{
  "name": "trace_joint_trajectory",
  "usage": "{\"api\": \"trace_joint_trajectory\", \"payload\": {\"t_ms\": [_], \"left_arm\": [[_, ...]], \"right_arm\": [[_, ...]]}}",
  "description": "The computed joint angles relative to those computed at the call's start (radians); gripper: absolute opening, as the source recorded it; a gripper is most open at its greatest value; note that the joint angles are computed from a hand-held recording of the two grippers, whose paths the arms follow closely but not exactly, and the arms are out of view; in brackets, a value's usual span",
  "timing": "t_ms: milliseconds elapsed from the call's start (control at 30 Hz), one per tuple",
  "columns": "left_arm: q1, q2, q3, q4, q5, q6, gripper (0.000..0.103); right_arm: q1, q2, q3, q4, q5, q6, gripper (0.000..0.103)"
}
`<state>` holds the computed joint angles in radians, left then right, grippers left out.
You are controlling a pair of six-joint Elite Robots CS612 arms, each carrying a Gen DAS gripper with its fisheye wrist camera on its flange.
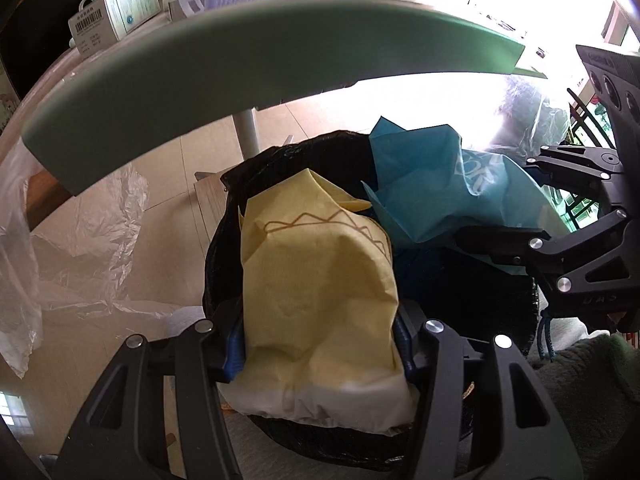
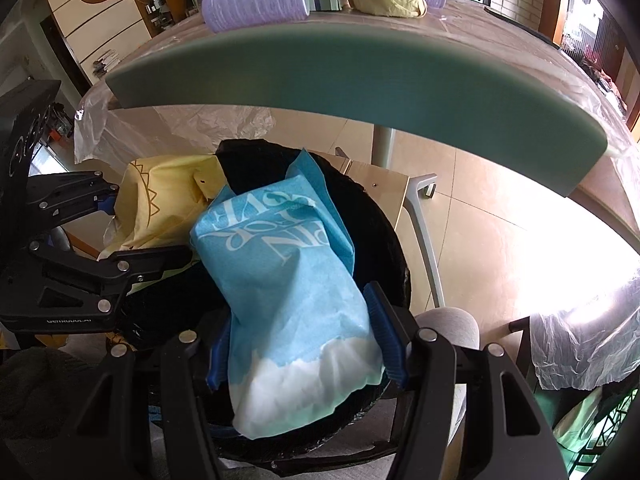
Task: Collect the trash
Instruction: 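Open both tools to drop the bags into the bin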
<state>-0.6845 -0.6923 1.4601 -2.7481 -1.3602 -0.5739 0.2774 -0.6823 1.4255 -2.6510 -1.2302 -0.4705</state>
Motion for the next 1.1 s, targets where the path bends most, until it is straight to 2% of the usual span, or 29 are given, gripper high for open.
{"api": "trace_joint_trajectory", "payload": {"t_ms": [167,433,500,567,633,1100], "left_arm": [[-0.001,0.01,-0.01,0.009,-0.001,-0.001,0.056],[-0.004,0.014,-0.014,0.019,0.01,0.004,0.056],[-0.007,0.011,-0.01,0.012,0.016,0.007,0.06],[-0.01,0.008,-0.004,0.0,0.038,0.012,0.071],[-0.008,0.006,0.002,-0.017,0.041,0.014,0.078],[-0.005,-0.021,0.032,-0.055,0.047,-0.001,0.081]], "right_arm": [[0.005,0.009,-0.006,-0.001,-0.025,0.004,0.059],[0.003,0.012,-0.01,0.004,-0.028,0.006,0.059],[0.007,0.011,-0.01,-0.003,-0.029,0.009,0.06],[0.008,0.007,0.0,-0.028,-0.032,0.015,0.07],[0.004,0.003,0.005,-0.036,-0.025,0.014,0.073],[-0.017,-0.029,0.042,-0.124,-0.004,0.05,0.076]]}}
